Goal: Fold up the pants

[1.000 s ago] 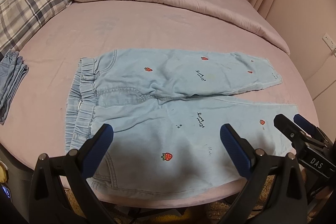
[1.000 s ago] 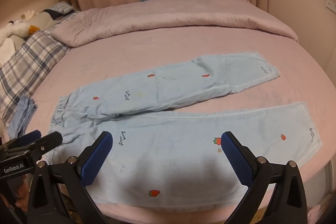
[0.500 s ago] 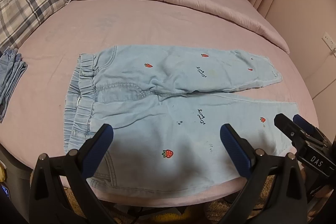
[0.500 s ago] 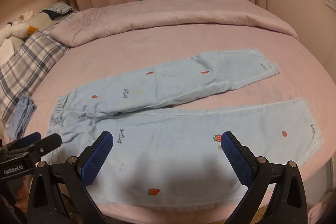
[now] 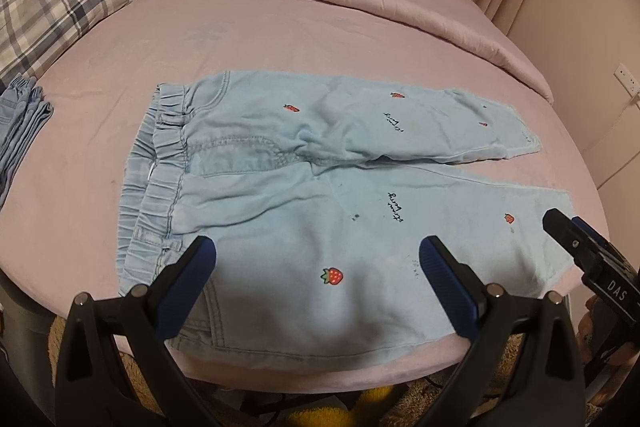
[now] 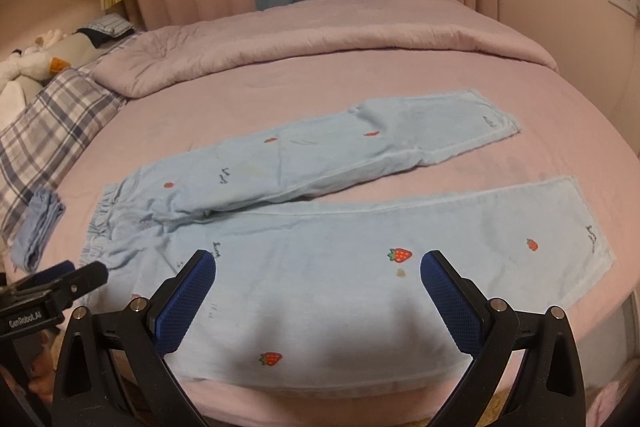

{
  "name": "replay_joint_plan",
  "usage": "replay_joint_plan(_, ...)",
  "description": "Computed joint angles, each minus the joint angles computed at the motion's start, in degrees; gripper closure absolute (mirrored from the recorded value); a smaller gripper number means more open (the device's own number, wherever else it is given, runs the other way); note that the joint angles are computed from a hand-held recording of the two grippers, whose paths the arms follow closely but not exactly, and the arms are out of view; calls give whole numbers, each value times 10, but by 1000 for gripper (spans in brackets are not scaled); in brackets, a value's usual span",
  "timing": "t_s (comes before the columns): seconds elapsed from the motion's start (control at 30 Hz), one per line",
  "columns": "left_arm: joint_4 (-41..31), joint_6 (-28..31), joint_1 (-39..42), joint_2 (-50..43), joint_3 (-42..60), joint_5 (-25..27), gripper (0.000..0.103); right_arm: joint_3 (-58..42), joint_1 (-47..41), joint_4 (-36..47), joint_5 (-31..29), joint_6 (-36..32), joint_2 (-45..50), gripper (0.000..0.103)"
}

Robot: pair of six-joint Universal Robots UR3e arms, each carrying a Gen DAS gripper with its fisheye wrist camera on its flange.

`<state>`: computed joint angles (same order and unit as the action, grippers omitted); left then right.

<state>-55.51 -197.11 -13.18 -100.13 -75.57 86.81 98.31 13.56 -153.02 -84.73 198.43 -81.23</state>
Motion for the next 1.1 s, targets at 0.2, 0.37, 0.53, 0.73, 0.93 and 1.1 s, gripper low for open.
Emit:
replay_joint_plan(0.2, 22, -8, 2, 14, -28, -9, 2, 28, -10, -25, 17, -4, -10, 1)
replay_joint_plan(0.37, 30, -11, -3, 23, -39, -11, 2, 43, -14, -32, 25, -1, -17, 1)
replay_joint_plan(0.53, 36, -16, 0, 33, -55, -18, 2, 45, -14, -29, 27, 3, -15, 1)
replay_joint_plan(0.73, 41, -24, 10, 47, -75, -27, 2, 51, -16, -29, 27, 4, -19, 1)
replay_joint_plan(0.93, 41, -29, 13, 55, -84, -32, 3, 62, -19, -32, 25, 8, -27, 1)
replay_joint_plan(1.1, 44, -27, 13, 60, -90, -35, 3, 68, -21, -32, 23, 10, -33, 1)
